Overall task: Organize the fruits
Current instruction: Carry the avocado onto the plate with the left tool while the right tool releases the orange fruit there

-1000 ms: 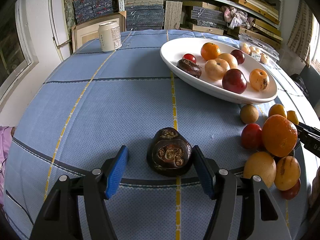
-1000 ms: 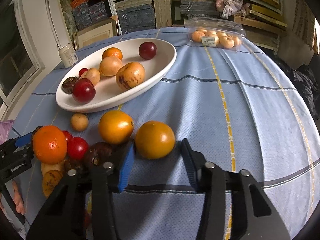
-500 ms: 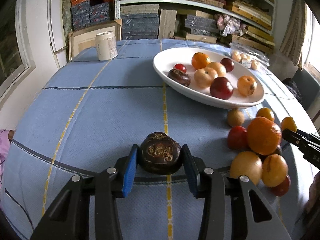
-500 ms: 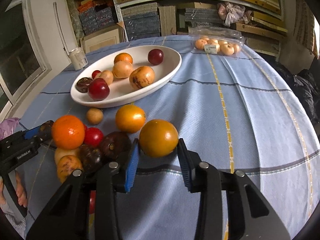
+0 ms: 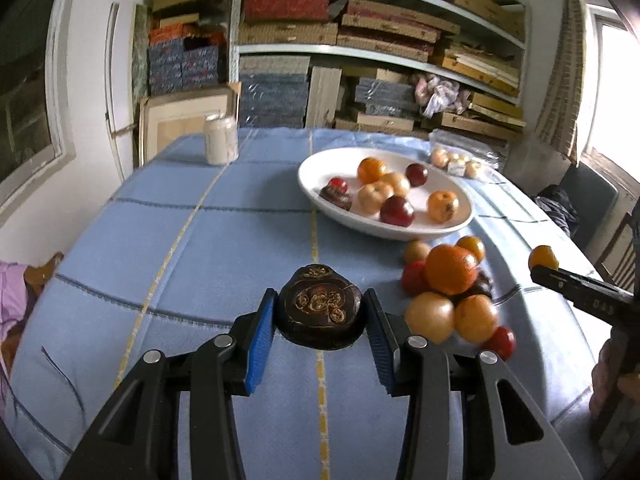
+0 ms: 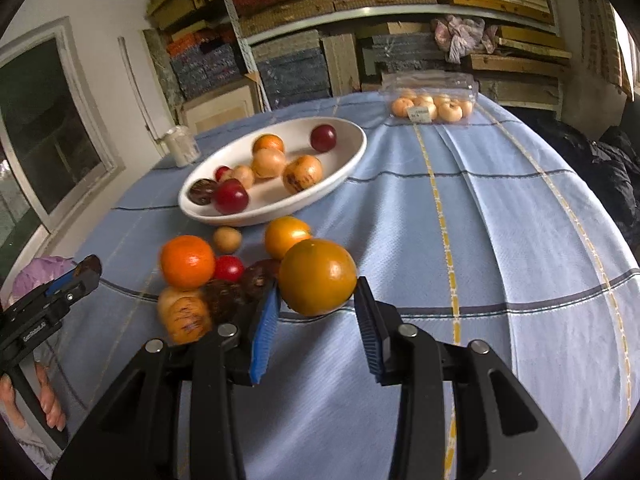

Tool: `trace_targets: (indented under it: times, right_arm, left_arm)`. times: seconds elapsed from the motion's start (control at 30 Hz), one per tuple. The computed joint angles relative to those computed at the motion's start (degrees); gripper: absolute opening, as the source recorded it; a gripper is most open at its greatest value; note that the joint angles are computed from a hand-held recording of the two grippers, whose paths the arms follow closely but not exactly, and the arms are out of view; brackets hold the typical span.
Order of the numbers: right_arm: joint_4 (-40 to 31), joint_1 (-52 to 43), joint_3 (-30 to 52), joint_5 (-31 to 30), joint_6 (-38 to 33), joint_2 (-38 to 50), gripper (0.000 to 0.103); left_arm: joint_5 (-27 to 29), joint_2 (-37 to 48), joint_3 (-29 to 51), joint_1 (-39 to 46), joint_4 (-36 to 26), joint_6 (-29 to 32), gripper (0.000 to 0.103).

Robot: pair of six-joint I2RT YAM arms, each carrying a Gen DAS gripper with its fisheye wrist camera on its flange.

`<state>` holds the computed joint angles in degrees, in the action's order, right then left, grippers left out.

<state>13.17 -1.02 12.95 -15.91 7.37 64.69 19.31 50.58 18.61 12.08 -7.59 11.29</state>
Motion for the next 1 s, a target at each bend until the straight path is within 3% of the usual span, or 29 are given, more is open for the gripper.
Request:
trace_targets:
  times: [0.13, 0.23, 0.3, 0.5, 0.6, 0.73, 0.9, 0.93, 0.97, 1.0]
  right_arm:
    - [-8.43, -0.45, 3.55, -0.45, -1.54, -8.77, 0.037]
    - [-11.95, 0.49, 11.75, 1.75, -2.56, -7.71, 0.037]
    - [-11.81, 1.43, 16.65, 3.00, -3.03, -3.18, 0.037]
    - [-12.49, 4.08, 36.99, 4.97, -3.19, 23.96, 0.037]
    - [-16.25, 4.23, 48.72, 4.92, -2.86, 37.49, 0.037]
    - [-17.96, 4.83, 56.51, 5.69, -4.00, 46.85, 0.037]
    - [-17.70, 4.69, 59.94, 5.47, -4.48, 52.30, 0.038]
    - [-17.05, 4.54, 59.59, 5.29, -4.56, 52.41, 0.041]
    - [-16.32, 4.41, 59.30, 5.25, -4.50, 52.33, 0.051]
    - [-13.99, 4.19, 57.40, 5.25, -3.93, 51.11, 0.058]
  left_arm:
    - [-4.09, 2.05, 7.00, -5.59, -1.79, -1.13, 0.044]
    - [-9.58, 8.87, 14.64, -11.62, 0.05, -2.87, 0.044]
    - [-12.66, 16.08, 20.47, -15.12, 1.68, -3.95, 0.044]
    - [-16.71, 39.94, 38.02, -18.87, 3.57, -6.43, 0.044]
    - [-16.49, 51.40, 48.27, -18.56, 1.02, -7.59, 0.044]
    - [-15.61, 62.78, 58.15, -17.57, -1.33, -8.21, 0.044]
    - [-13.44, 68.84, 62.72, -16.22, -2.16, -9.35, 0.045]
    - [-13.40, 69.11, 62.77, -16.25, -1.81, -9.53, 0.052]
    - [-13.44, 69.20, 62.58, -16.15, -1.57, -9.56, 0.065]
    - [-13.65, 68.70, 61.65, -16.05, -0.86, -9.73, 0.070]
